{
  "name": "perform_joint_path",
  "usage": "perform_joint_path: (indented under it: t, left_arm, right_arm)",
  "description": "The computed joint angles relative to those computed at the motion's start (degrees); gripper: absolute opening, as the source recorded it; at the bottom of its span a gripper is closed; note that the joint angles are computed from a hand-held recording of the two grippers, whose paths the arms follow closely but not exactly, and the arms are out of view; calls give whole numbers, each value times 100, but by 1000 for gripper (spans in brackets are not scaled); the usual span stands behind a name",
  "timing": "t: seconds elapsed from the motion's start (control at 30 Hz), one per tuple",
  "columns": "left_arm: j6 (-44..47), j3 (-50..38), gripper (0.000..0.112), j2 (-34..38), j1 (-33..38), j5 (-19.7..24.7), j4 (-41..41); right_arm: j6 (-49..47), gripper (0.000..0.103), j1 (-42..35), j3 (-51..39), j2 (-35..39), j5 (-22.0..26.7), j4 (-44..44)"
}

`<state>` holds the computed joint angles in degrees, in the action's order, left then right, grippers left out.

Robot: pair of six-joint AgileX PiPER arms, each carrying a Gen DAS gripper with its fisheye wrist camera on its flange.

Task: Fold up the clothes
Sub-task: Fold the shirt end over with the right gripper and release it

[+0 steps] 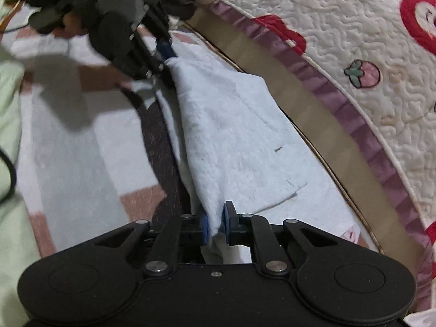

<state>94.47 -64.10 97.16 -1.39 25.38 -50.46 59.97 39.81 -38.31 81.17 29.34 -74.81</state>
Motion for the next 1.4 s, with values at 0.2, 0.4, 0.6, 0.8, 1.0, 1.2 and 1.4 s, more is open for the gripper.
perform_joint_path:
  t: [0.2, 0.4, 0.6, 0.8, 1.0, 1.2, 1.4]
  left_arm:
    - [-2358, -777, 41, 162, 506, 932, 1332]
    - [-247, -489, 52, -184, 1210, 2252, -616]
    - [-1355, -807, 49, 321, 570, 2388, -801]
    - [-2414, -885, 45, 615, -36, 860, 106]
    - [-4316, -521, 46, 207, -396, -466, 2190]
    - [-1852, 273, 51, -568, -767, -741, 1027]
    - [1020, 705, 51, -793, -837, 24, -785]
  right_arm:
    - [-761, 24, -113, 339, -641, -54, 1038]
    - [-2717, 43, -1143, 564, -1784, -321, 4473]
    - [-3663, 44, -2205, 662, -2241, -956, 7320]
    - [-3818, 45, -2286, 286, -1545, -1226, 7553]
    - [-5026, 46, -3056, 626, -1696, -984, 8927]
    - [-6823, 52, -3541, 757, -1773, -697, 11230]
    - [-8390, 60, -3583, 1130, -1380, -997, 14485]
